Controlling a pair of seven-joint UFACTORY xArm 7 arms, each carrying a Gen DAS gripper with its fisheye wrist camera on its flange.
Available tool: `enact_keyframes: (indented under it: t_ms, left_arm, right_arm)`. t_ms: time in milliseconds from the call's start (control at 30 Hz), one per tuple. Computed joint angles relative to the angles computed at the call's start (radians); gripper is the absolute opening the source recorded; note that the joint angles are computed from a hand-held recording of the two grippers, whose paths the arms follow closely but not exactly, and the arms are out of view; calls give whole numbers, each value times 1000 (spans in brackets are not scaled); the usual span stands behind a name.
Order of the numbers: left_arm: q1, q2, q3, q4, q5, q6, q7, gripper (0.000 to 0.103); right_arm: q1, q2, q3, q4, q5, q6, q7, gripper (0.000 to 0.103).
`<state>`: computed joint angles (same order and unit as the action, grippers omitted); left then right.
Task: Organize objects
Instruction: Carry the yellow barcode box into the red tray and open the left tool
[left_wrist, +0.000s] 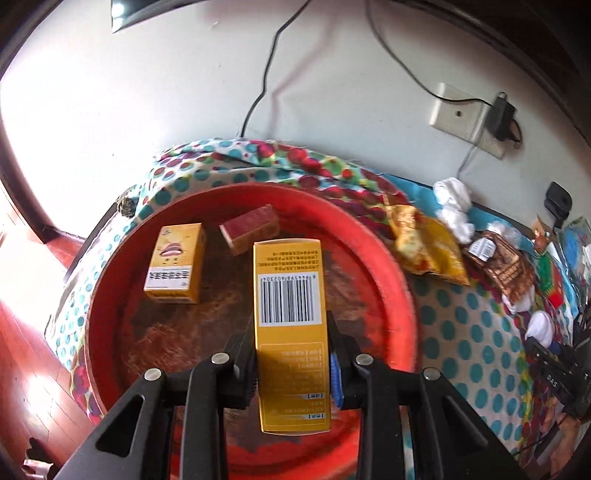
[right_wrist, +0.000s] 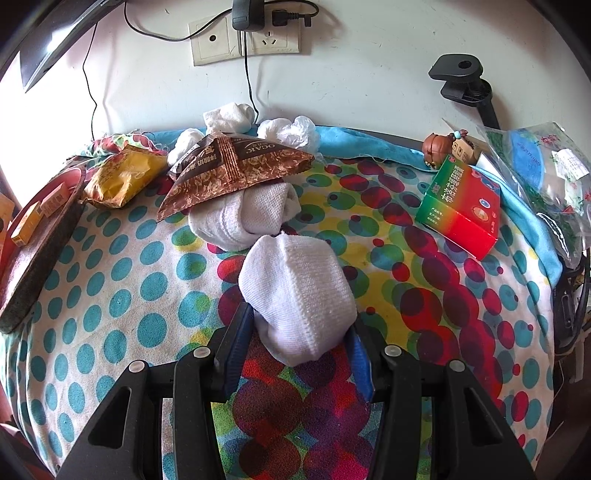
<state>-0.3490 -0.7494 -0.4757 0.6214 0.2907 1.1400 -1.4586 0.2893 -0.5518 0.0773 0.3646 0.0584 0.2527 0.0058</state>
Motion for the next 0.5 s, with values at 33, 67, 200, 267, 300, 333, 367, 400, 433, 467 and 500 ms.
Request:
enact_keyframes:
  t_ms: [33, 67, 200, 267, 300, 333, 367, 400, 433, 467, 500]
  left_arm:
    - [-8, -24, 25, -25, -7, 2, 17, 30]
    - [-11, -46, 40, -44, -11, 3, 30, 29]
    - [-14, -111, 91, -110, -22, 11, 129, 30]
    - [-21, -159, 117, -149, -46, 9, 170, 29]
    - [-21, -179, 121, -162, -59, 19, 185, 29]
    - [-19, -193, 122, -171, -69, 25, 200, 29]
    - [-20, -211, 118, -180, -74, 38, 216, 29]
    - [-18, -223, 109, -184, -78, 62, 227, 29]
    - [-17, -228, 102, -182, -86, 91, 238, 30]
    - [-16, -234, 94, -182, -91, 110, 245, 30]
    - [-17, -244, 86, -184, -95, 129, 249, 30]
  right_arm:
    - [-2, 0, 2, 0, -2, 1, 1, 47]
    - [-1, 0, 2, 1, -1, 1, 3, 47]
    - [-4, 0, 5, 1, -6, 2, 6, 47]
    - [-4, 1, 5, 2, -7, 1, 8, 47]
    - [-4, 1, 5, 2, -8, 1, 8, 47]
    - [-5, 2, 6, 2, -9, 1, 9, 47]
    - [-5, 2, 5, 3, -9, 2, 9, 47]
    - [-3, 2, 4, 3, -8, 1, 8, 47]
    - [-4, 2, 5, 3, -9, 2, 10, 47]
    - [-3, 2, 5, 3, -9, 2, 10, 47]
    - [-4, 1, 4, 3, -9, 2, 9, 47]
